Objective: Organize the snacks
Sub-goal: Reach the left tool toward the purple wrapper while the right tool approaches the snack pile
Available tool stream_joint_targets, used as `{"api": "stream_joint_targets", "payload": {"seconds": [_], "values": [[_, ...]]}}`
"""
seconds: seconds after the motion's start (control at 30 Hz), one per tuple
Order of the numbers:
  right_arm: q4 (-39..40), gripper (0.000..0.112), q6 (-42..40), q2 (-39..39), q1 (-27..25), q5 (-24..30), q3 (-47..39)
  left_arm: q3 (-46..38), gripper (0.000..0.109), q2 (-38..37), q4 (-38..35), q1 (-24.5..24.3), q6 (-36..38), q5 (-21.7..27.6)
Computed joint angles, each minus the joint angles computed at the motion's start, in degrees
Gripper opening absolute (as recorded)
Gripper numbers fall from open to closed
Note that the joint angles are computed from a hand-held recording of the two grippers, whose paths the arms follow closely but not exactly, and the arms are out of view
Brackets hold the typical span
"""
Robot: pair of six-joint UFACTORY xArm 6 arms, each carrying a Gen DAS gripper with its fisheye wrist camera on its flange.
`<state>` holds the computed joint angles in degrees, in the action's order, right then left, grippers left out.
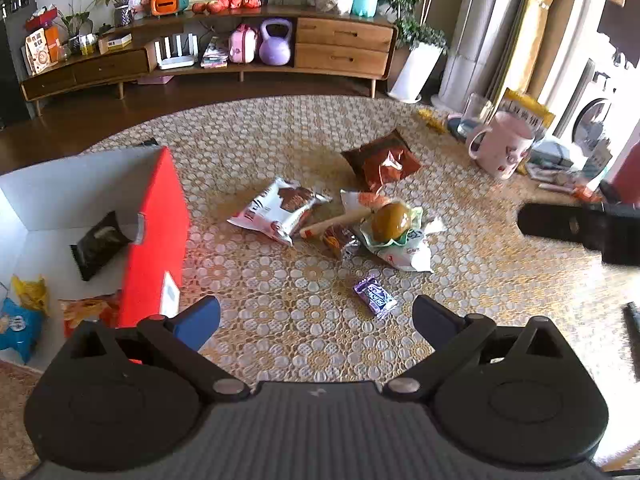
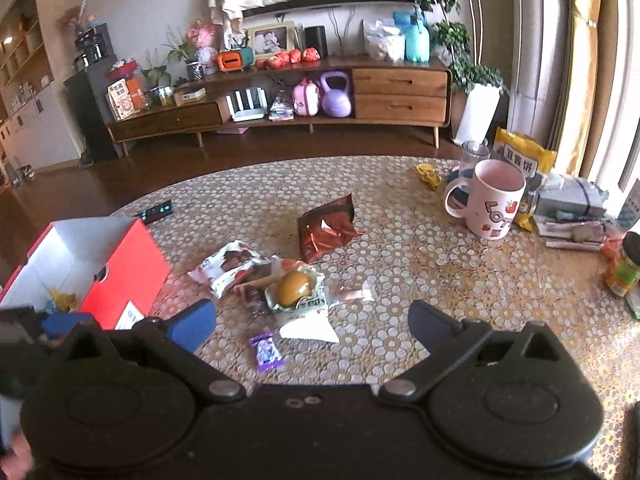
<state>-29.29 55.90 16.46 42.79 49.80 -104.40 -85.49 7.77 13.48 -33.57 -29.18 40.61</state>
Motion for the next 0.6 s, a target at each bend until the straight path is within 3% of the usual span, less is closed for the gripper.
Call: {"api": "stream_joint_targets", "payload": {"seconds": [0.2, 0.4, 0.6], "values": [[4.32, 0.094, -4.24, 6.29, -1.99, -0.62, -6.15, -3.5, 0.103, 5.83, -0.99, -0.77, -0.56, -0.41], [10.23, 0.085, -7.9, 15.51, -3.91, 3.39, -17.84, -10.35, 0.102, 12.8, -3.17, -0.68, -2.07, 2.91], [14.58, 0.081, -9.94, 23.04, -5.29, 6.31, -27.01, -14.32, 0.102, 17.19, -3.94, -1.05, -1.82, 3.09]]}}
